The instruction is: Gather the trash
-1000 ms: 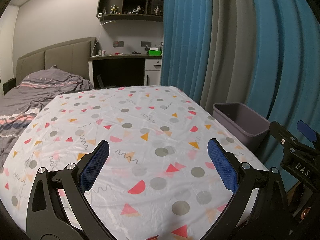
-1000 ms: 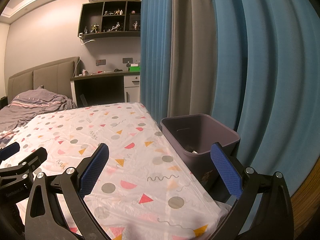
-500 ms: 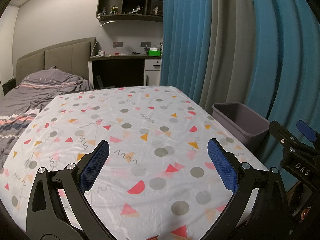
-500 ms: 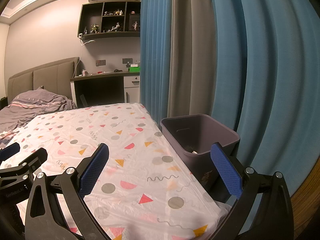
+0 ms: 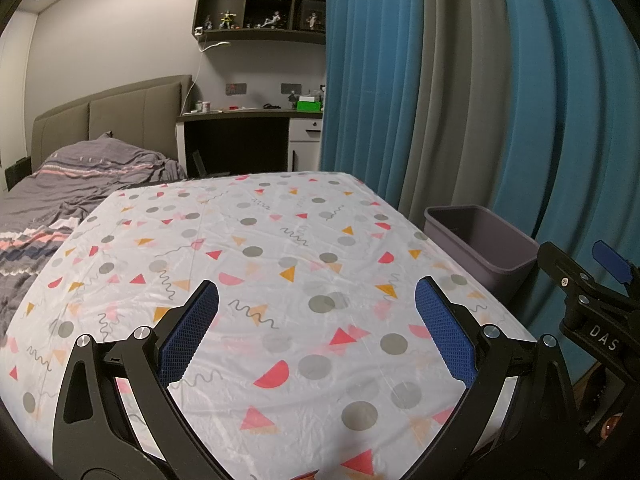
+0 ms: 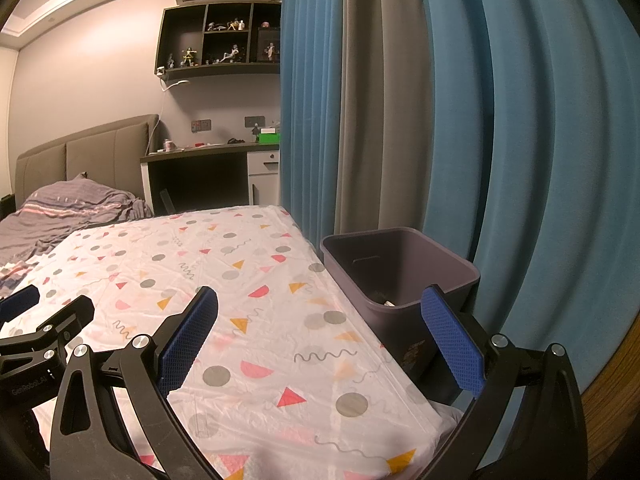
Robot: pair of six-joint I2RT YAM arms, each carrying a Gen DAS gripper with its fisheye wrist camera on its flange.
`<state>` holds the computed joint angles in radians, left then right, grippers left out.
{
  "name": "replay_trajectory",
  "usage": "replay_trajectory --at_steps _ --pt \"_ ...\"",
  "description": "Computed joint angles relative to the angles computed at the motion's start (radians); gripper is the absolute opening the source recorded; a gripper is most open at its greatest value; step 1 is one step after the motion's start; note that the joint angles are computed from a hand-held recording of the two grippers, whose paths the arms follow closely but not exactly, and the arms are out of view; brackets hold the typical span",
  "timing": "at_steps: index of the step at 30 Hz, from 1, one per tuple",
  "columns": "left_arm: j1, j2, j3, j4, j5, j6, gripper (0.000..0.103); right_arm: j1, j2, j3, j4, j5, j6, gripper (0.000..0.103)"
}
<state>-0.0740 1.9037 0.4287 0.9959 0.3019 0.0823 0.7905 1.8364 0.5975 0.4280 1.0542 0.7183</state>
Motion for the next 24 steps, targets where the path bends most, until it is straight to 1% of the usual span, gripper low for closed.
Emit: replay_trajectory --at_steps 24 --pt "-0.015 -0.012 0.002 -0.012 -0.009 -0.003 0.097 -0.001 -0.005 -0.007 0.002 -0.003 0.001 0.098"
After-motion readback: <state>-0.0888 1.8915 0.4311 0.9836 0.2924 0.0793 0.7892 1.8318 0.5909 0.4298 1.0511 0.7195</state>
